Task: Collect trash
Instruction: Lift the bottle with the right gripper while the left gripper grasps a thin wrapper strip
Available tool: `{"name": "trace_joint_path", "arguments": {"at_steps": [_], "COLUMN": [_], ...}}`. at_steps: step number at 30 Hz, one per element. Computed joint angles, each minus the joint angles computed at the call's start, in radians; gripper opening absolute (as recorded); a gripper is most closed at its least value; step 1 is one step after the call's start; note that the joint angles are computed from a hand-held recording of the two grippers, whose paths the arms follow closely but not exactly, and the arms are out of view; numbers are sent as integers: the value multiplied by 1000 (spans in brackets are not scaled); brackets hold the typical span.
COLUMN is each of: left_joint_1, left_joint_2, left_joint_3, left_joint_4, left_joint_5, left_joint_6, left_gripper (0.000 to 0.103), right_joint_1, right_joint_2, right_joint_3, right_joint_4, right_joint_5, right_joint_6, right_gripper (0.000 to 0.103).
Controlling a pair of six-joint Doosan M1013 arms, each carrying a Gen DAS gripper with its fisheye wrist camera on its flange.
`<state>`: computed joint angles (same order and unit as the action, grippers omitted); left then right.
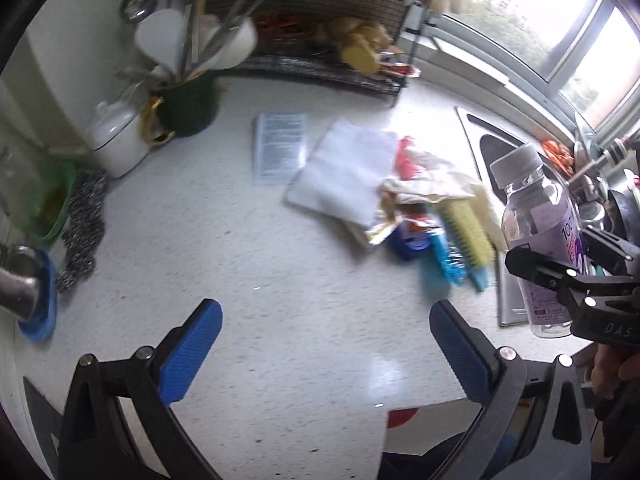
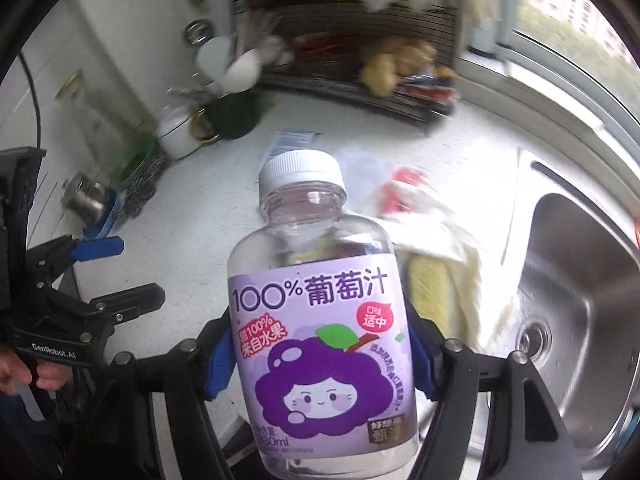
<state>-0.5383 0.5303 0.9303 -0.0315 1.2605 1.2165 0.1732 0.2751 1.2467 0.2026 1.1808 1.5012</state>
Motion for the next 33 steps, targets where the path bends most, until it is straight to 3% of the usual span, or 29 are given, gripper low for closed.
{"name": "trace_joint_path", "arguments": {"at_steps": [9,16,19,22,28,31,33], "left_joint_1": [-1,-10,-9,-7,-16,-20,-18], "left_joint_2": [110,197,242,290,365,376,373], "left_joint_3": [-156,-283,-344,-404,-507,-528,-523], "left_joint_4": [-115,-113,-131,-163,-143,-121,-131], "left_joint_5": [75,157,202,251,330,339,327], "left_joint_6": [39,65,80,70,70,74,90], "left_gripper": [103,96,87,71,69,57,33], "right_joint_1": [-31,-50,-52,-51,-60,-64,-67], "right_joint_2": [-49,-47,-41,-35,-30,-31,-32], "right_joint_3": [55,69,66,64,66,66,69], "right_joint_4": [-51,-70,-71,-85,-83,-87,-86], "right_joint_5": [-46,-56,-49,-46,-34,-24,-19], "right_joint_6": [156,216,232,239,256,268,275], "right_gripper": [68,68,68,68,68,68,68]}}
